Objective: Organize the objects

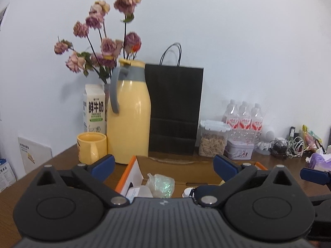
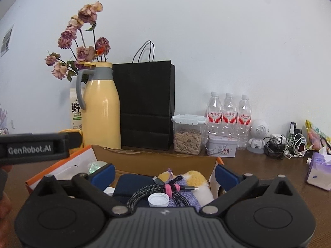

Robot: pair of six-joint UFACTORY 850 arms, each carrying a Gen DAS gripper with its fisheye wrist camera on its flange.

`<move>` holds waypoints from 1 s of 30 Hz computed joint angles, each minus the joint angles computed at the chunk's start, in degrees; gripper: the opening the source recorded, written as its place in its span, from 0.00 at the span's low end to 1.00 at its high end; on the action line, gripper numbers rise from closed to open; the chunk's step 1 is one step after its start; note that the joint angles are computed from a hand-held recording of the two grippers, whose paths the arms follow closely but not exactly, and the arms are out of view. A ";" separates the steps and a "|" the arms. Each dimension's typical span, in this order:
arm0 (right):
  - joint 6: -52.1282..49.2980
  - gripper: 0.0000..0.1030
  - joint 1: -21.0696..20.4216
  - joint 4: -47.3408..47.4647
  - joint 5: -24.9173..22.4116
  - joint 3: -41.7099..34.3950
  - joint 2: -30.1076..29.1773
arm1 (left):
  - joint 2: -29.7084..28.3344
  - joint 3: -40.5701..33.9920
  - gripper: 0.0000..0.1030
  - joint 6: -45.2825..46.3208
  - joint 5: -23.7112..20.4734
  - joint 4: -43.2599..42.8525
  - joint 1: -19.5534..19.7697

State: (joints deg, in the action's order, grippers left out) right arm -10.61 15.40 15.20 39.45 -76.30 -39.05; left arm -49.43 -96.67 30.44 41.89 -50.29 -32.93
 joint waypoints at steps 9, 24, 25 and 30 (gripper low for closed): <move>3.16 1.00 0.35 0.45 1.35 10.14 9.25 | 8.28 11.61 1.00 -0.36 2.30 -1.68 -1.89; 0.70 1.00 3.85 5.51 1.21 25.08 20.06 | 18.15 26.80 1.00 2.98 -1.25 -8.49 -4.41; 0.50 1.00 4.12 5.98 1.00 25.65 20.31 | 18.38 27.35 1.00 3.19 -1.44 -8.92 -4.56; -1.96 1.00 5.33 10.57 -0.88 27.87 21.13 | 18.94 29.22 1.00 5.12 -2.13 -10.48 -5.32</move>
State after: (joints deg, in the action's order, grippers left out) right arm -12.57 20.73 25.77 38.56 -48.43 -17.92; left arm -30.49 -67.44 35.56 39.76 -60.77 -38.26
